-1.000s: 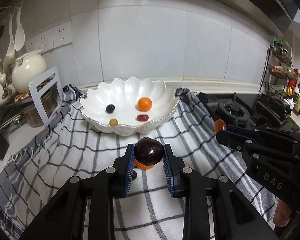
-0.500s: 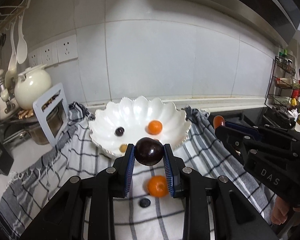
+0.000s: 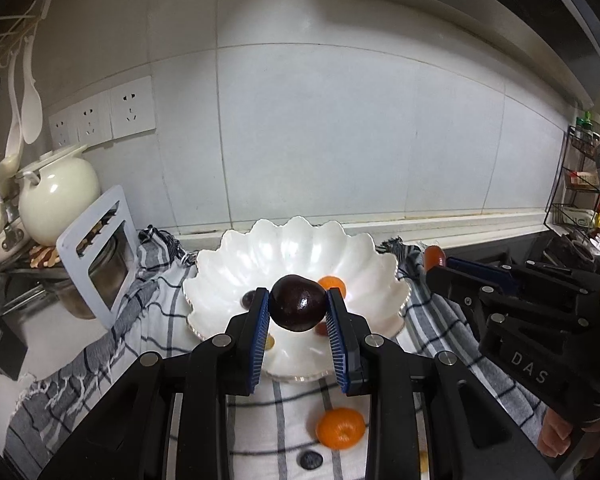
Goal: Organize fruits
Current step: 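Lift and carry the plum and grape with both grippers over the bowl, then open both grippers to drop the plum and grape into the bowl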
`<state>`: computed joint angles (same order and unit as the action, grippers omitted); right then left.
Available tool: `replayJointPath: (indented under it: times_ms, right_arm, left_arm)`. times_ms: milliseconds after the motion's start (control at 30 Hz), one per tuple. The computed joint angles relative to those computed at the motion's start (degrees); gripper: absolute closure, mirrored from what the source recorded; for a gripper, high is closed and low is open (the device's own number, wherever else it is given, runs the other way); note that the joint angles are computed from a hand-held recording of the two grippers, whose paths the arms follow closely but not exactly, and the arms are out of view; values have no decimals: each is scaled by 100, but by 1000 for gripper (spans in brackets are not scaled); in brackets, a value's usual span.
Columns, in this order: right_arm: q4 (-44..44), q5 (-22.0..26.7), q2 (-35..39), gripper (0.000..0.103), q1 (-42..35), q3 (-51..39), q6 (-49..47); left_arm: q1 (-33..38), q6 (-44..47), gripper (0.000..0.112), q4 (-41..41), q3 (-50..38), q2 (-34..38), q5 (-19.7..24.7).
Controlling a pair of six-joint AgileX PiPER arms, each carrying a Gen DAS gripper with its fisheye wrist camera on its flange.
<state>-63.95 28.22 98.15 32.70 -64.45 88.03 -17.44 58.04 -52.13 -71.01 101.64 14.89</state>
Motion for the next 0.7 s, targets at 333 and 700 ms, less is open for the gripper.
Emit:
replayJointPath:
  times_ms: [333, 700]
  right_arm:
    - [1388, -141, 827, 88, -631, -1130, -1922]
    - [3546, 265, 2028, 88, -1253, -2798, -4359]
  left_arm:
    - [-35, -2243, 84, 2093, -1659, 1082, 641]
    - [-171, -4041, 84, 3841, -3840, 2542, 1576]
